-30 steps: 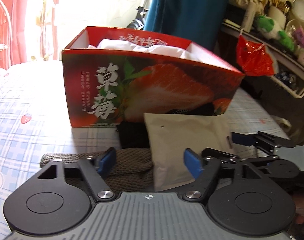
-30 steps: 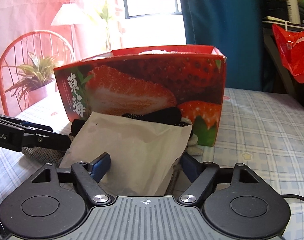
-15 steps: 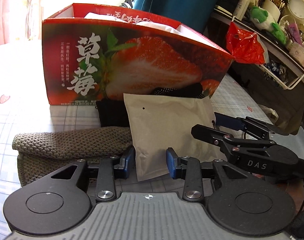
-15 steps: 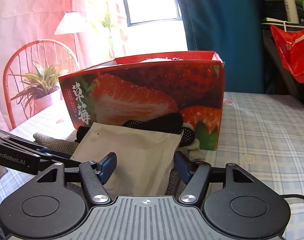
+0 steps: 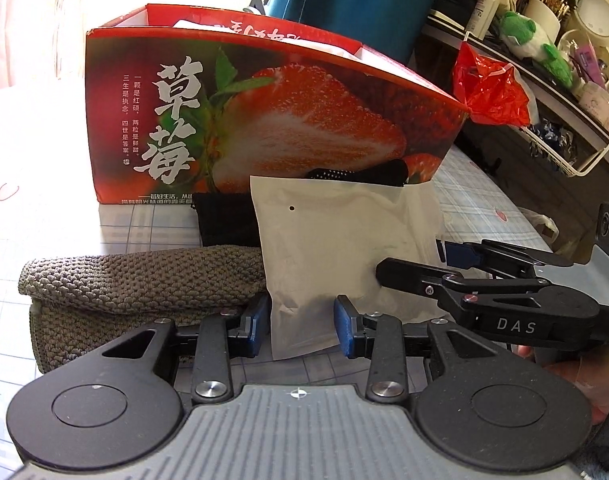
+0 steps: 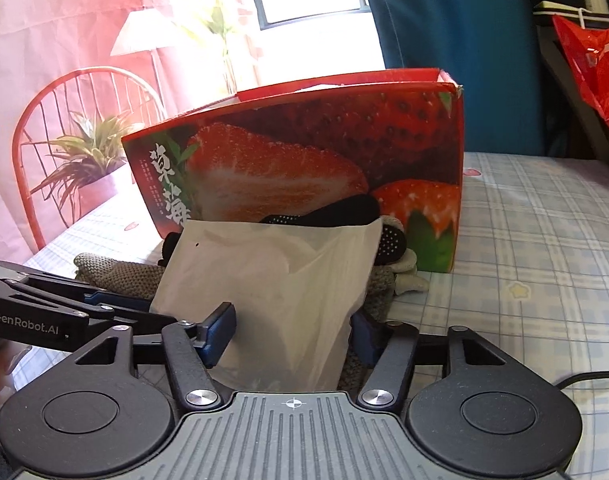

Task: Organize soft objects
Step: 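Close both grippers on the clear plastic bag and lift it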

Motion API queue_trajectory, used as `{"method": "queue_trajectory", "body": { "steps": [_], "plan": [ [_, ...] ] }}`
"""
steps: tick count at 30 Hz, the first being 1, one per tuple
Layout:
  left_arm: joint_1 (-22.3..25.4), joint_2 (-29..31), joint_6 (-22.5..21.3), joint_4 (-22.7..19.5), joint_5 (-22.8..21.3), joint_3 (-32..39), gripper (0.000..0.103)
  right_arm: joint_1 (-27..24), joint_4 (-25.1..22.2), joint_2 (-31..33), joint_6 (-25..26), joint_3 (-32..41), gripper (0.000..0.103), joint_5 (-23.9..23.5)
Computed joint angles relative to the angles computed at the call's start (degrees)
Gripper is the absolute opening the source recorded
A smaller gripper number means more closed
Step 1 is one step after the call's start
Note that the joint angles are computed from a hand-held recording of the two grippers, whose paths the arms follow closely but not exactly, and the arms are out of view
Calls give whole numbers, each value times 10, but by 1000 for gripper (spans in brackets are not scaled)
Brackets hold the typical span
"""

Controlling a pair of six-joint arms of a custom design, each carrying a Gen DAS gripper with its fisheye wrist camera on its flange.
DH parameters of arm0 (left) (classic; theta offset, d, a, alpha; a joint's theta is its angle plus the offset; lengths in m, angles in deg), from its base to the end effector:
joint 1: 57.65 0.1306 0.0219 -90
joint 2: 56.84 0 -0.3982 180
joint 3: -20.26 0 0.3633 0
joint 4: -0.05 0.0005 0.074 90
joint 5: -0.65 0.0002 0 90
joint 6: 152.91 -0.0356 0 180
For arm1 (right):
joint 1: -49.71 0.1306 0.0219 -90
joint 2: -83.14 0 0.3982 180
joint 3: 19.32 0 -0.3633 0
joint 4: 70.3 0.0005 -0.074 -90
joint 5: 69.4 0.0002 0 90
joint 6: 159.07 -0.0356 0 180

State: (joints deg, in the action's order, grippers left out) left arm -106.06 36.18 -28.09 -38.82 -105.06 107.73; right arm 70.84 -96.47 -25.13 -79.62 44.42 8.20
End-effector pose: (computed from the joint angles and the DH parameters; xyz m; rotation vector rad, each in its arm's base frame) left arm 0.3266 -0.3542 0.4172 0.1423 2.3422 -0.4120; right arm 0.3208 0.1317 0.3970 -0.3289 2.1789 0.5481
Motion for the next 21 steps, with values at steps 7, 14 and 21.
{"method": "queue_trajectory", "body": {
  "steps": [7,14,21],
  "plan": [
    [2,-3,2,-1,0,-1,40,-2,7,-6,-5,-6,38,0],
    [12,2,7,8,16,3,52,-8,-1,-2,-6,-1,36,-10],
    [8,8,14,7,15,12,52,-10,-2,2,-5,1,36,-30]
  ]
}}
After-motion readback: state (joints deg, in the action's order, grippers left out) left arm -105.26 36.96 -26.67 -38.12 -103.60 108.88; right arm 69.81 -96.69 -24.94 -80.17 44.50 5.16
